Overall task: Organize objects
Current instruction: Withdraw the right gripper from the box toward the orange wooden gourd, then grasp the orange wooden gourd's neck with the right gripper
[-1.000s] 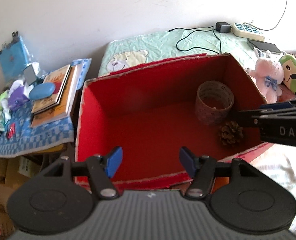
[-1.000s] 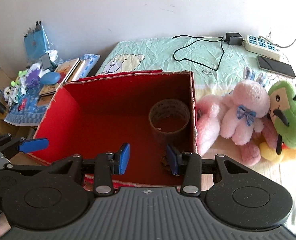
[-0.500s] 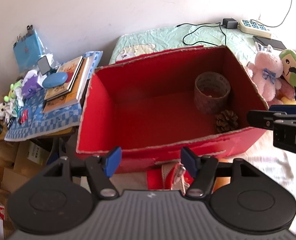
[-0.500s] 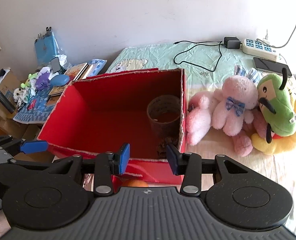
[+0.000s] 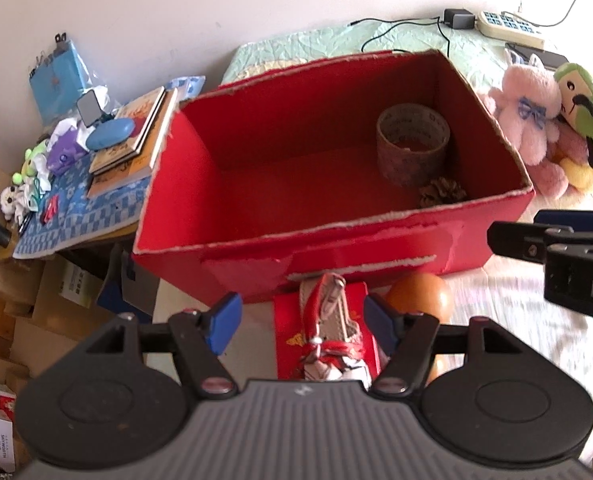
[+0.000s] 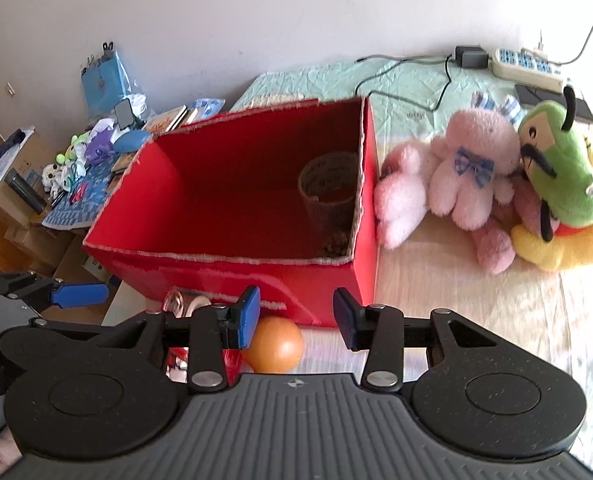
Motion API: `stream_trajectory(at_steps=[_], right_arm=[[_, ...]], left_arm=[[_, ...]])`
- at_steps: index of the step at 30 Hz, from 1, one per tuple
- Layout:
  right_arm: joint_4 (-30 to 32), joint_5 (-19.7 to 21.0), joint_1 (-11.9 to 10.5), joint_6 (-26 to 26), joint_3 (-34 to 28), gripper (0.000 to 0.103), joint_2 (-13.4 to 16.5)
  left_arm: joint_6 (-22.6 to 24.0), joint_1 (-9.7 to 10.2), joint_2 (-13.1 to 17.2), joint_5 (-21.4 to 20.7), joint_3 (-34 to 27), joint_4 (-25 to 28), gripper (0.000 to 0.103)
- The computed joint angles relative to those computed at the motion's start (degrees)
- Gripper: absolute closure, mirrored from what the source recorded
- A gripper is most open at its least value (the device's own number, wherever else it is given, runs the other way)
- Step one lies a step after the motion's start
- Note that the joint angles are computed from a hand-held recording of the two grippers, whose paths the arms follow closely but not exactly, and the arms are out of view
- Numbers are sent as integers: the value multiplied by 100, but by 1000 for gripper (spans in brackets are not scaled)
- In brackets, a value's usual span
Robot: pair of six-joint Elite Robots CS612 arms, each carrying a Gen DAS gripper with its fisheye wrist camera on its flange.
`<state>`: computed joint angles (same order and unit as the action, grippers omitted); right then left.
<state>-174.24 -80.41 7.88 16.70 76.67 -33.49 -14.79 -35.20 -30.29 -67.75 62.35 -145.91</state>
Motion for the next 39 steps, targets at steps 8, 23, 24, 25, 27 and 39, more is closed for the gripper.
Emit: stream_trajectory(at_steps=[8,23,24,25,27,39], right_arm=[[242,206,-35,179,80,58,-9],[479,609,-88,544,104,56,34],[483,636,-92,559,102,56,40],[487,658,-95,582,98,56,48],[475,762,-116,656,97,56,70],[332,1799,-350,1436,34,55,287]], left_arm=[[10,-20,45,-57,-54,233,32],[181,16,85,-295,-64,340,30],[183,22,83,-318,-56,332,30],[188,28,80,-338,-43,313,30],[206,49,66,-443,-4,230,31],[979,322,-138,-2656,630,-1331,40]])
